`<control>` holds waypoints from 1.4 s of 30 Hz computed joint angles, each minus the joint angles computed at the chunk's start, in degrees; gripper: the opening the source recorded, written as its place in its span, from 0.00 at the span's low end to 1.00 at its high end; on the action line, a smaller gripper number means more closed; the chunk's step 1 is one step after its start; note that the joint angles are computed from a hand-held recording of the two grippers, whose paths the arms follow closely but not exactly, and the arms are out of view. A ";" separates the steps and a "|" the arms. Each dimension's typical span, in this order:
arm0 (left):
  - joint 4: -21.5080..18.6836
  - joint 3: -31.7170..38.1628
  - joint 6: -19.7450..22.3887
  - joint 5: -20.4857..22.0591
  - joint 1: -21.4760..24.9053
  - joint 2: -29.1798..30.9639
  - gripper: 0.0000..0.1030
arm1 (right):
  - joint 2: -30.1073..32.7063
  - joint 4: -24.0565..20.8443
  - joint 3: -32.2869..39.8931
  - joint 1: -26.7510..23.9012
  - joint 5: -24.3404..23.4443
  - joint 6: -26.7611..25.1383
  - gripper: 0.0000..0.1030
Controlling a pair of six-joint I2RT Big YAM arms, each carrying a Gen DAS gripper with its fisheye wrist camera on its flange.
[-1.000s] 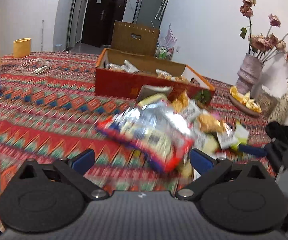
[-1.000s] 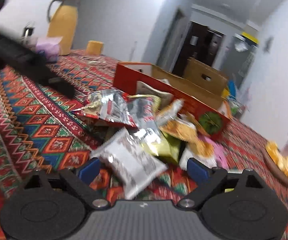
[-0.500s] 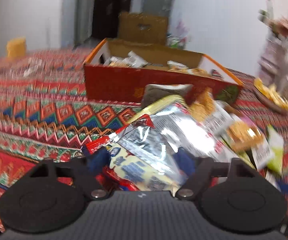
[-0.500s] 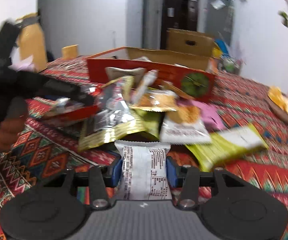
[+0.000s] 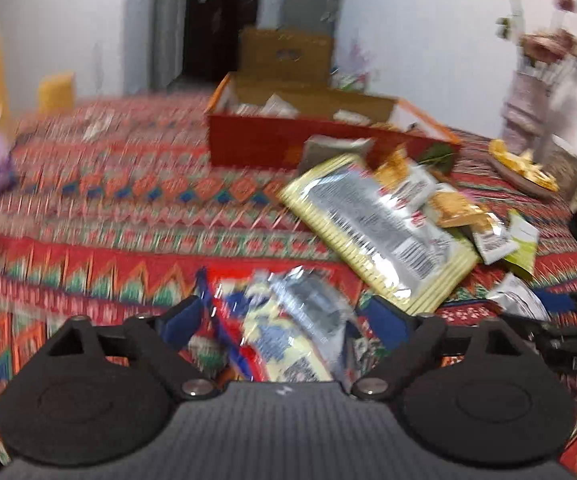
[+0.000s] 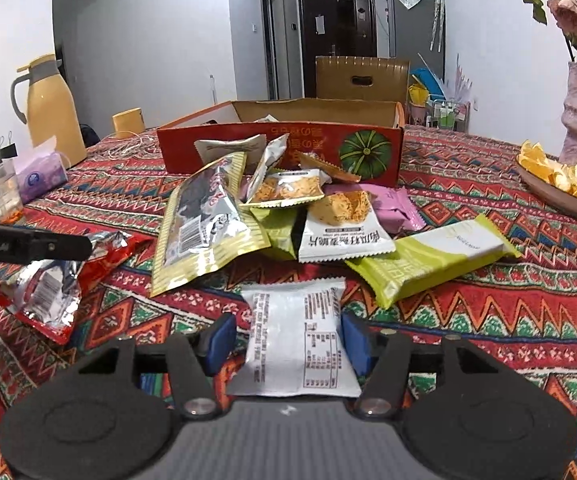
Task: Organize snacks
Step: 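Grasp a white packet with the right gripper while the left grasps a red-and-blue packet, then carry both packets into the cardboard box and open both grippers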
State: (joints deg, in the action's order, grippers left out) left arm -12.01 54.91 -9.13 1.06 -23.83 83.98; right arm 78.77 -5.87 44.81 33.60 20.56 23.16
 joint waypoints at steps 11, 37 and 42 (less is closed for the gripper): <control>1.06 -5.48 -0.78 2.22 -0.77 -4.82 0.57 | -5.61 -2.16 -4.18 3.91 4.20 4.76 0.40; -7.88 32.69 1.07 13.22 4.95 14.10 0.57 | 4.92 0.56 20.43 -14.43 -17.51 -6.70 0.40; -14.45 51.37 2.15 10.64 4.56 27.03 0.57 | 21.57 -9.49 42.08 -20.04 -27.89 -1.89 0.40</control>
